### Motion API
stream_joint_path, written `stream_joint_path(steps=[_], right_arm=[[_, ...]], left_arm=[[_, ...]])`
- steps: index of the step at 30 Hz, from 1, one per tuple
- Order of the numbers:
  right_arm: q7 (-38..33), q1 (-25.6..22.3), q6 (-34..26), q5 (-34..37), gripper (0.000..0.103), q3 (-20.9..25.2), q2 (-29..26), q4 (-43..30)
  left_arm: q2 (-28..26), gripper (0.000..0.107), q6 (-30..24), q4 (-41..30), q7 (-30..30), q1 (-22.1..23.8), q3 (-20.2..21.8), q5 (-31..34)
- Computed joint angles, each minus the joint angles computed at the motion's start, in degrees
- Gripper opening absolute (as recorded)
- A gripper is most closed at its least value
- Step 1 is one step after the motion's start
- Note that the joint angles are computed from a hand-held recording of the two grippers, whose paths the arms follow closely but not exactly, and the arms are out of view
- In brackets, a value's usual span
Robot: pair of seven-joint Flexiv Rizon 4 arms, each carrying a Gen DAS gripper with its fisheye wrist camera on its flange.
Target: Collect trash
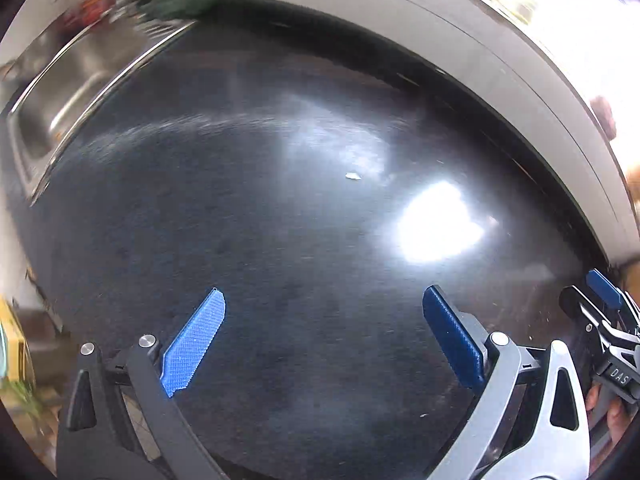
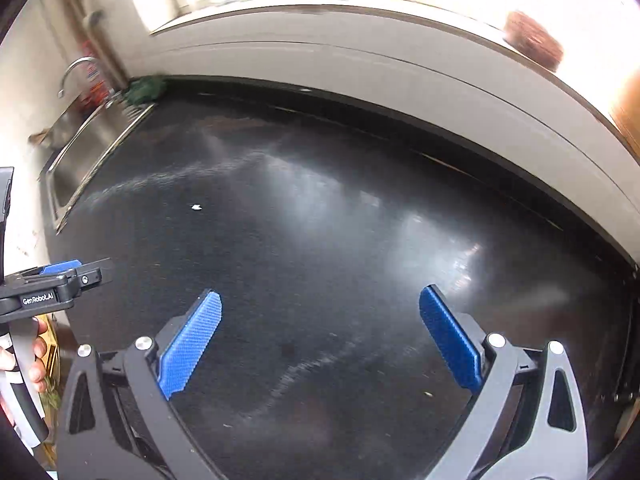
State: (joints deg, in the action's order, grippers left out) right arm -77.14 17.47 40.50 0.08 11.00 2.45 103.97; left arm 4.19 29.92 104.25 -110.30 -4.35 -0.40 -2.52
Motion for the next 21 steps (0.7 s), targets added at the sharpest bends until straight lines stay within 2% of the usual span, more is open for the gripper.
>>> stream_joint_path(steps=[4,10,14,21], right_arm=[[3.35,-4.4,0.8,-0.35,0.096,-2.36,4.47,5.98],[6.86,-9.09,0.29,0.15,0.096,-4.7,8.41,10.82],[7.1,-11.33,-0.28,1.0,0.096,-5.69,11.99,14.34],[9.05,-12.22,-0.65,1.7,0.096,-5.63,13.29,16.88]], left_arm=[[-7.84,0.096,-0.44,-7.64,3.78,-3.33,-4.23,-0.33],[-15.03,0.096,-2.21,-15.47,7.58,-8.88,-5.65,1.91],[-17.27,0.096,-3.09,-17.43,9.03,-11.46,-5.53,2.37],[-17.53,0.096,-3.73,-17.82,9.15,-15.01,-4.82,7.1]])
